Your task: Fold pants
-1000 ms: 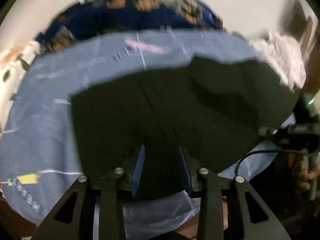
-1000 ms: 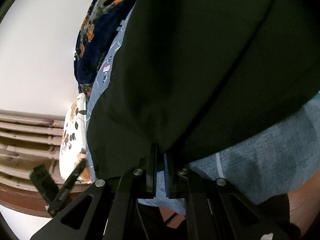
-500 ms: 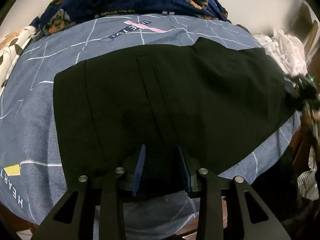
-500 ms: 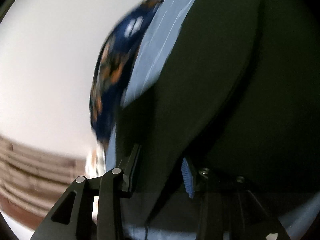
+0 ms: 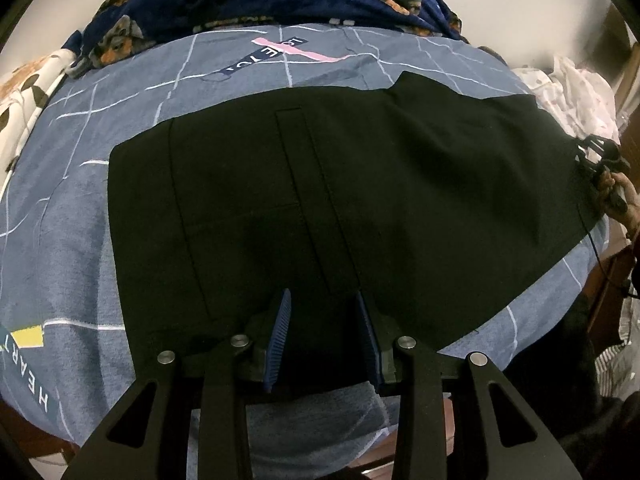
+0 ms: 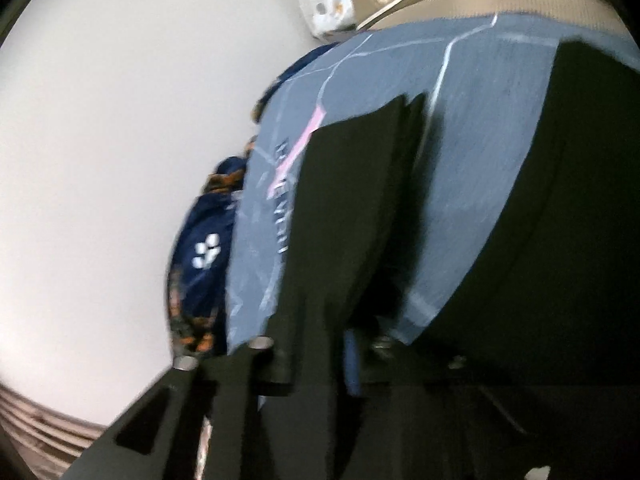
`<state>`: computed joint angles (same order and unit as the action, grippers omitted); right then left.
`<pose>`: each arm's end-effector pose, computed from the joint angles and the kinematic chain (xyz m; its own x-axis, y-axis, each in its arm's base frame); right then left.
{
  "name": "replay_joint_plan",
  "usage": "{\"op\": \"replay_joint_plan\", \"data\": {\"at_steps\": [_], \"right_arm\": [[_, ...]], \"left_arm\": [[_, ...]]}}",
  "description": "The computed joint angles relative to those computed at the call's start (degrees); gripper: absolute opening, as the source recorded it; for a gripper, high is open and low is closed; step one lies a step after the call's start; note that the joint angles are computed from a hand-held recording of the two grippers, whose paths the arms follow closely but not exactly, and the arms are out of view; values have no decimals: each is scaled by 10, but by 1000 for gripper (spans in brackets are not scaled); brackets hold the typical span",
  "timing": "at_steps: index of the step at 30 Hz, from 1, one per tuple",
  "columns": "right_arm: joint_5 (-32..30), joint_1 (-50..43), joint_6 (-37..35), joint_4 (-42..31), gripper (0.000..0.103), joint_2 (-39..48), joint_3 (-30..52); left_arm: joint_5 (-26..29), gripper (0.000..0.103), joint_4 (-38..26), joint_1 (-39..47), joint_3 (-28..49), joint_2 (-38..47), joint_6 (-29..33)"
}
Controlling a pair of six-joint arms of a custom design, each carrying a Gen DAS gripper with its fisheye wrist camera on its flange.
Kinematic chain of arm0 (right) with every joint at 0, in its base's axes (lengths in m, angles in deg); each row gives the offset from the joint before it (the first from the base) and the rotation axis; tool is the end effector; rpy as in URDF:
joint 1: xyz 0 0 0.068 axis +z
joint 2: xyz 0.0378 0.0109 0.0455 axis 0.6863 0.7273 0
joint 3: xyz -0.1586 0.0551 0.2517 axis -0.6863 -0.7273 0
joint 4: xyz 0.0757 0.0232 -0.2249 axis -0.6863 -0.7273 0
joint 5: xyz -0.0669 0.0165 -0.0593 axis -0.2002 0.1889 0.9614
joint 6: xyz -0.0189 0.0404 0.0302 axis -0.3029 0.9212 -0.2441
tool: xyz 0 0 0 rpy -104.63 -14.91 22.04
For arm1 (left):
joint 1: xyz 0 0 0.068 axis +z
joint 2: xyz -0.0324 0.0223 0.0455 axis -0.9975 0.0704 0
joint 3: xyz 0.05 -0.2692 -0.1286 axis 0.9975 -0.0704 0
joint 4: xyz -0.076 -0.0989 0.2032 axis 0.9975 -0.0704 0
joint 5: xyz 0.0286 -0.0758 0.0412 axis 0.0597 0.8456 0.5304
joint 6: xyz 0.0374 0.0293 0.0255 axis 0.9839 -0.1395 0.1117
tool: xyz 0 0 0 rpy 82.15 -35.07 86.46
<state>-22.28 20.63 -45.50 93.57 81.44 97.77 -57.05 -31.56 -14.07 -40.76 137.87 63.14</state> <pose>0.3830 -0.1308 0.0191 -0.6975 0.7095 -0.1007 0.3148 0.4296 0.8464 0.0898 0.2258 0.0799 -0.9072 -0.1144 -0.4049 -0.0606 0.9878 -0.1434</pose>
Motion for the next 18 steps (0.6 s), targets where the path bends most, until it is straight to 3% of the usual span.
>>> {"op": "replay_joint_plan", "data": {"at_steps": [3,7,11,13,15,17,18], "right_arm": [[21,-16,-24,42,7,-38,-51],[-3,-81,-18,120,6,-74,-135],[-73,-139,-106,49,6,-76,-145],[-82,-144,-113,33,10,-67,-141],[-94,-129,-70,86,14,-49,-142],[-88,-119,-48,112,25,-40,-135],[-83,-112,-40,108,35,-37,-122]], "left_arm": [[-3,35,-6,-1,5,2,-4],[-8,35,-19,-2,14,4,-6],[-4,35,-15,3,9,3,7],[-4,35,-15,2,10,5,4],[-2,35,-16,3,10,6,1],[1,35,-15,6,9,6,4],[1,35,-14,7,7,5,4]]}}
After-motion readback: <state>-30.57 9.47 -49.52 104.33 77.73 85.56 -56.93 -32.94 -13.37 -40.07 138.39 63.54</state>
